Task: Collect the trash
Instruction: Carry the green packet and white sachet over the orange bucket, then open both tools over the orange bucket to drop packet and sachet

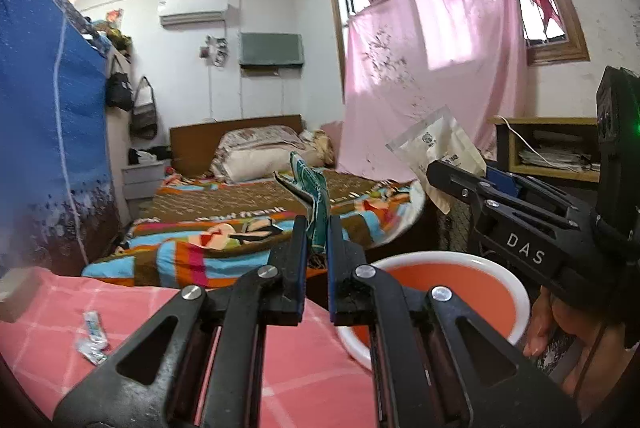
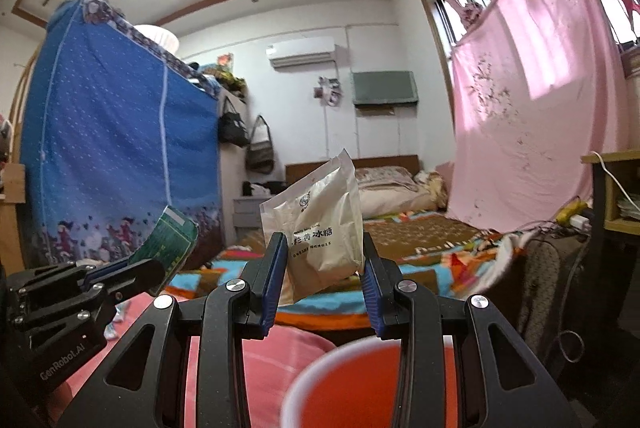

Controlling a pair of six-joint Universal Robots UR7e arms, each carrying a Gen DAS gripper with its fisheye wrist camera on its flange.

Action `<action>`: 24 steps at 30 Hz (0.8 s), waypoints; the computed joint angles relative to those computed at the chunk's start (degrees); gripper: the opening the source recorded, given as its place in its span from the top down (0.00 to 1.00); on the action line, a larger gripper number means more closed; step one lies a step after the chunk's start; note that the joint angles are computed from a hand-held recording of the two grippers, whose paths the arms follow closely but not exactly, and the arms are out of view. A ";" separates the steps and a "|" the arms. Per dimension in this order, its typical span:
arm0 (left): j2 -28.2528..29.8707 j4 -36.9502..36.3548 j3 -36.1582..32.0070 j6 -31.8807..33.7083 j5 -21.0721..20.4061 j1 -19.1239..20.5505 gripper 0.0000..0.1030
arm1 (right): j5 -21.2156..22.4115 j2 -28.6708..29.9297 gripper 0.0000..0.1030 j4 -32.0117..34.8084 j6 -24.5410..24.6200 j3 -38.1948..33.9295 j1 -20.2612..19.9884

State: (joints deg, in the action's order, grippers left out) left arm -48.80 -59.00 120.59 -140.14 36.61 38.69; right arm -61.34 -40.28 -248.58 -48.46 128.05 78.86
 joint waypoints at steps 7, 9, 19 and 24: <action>3.81 10.24 -5.71 -6.75 1.01 0.65 0.88 | -3.21 -2.32 0.67 3.03 0.46 0.57 -2.30; 4.71 14.63 -7.77 -9.86 1.26 0.96 0.88 | -3.88 -2.92 0.67 3.91 1.00 0.72 -2.81; 10.51 39.42 -20.10 -27.63 5.70 4.27 0.88 | -7.95 -5.10 0.66 8.17 3.04 0.58 -3.54; 13.00 46.95 -24.48 -34.25 7.41 5.72 0.87 | -9.44 -5.81 0.65 10.29 4.15 0.18 -3.56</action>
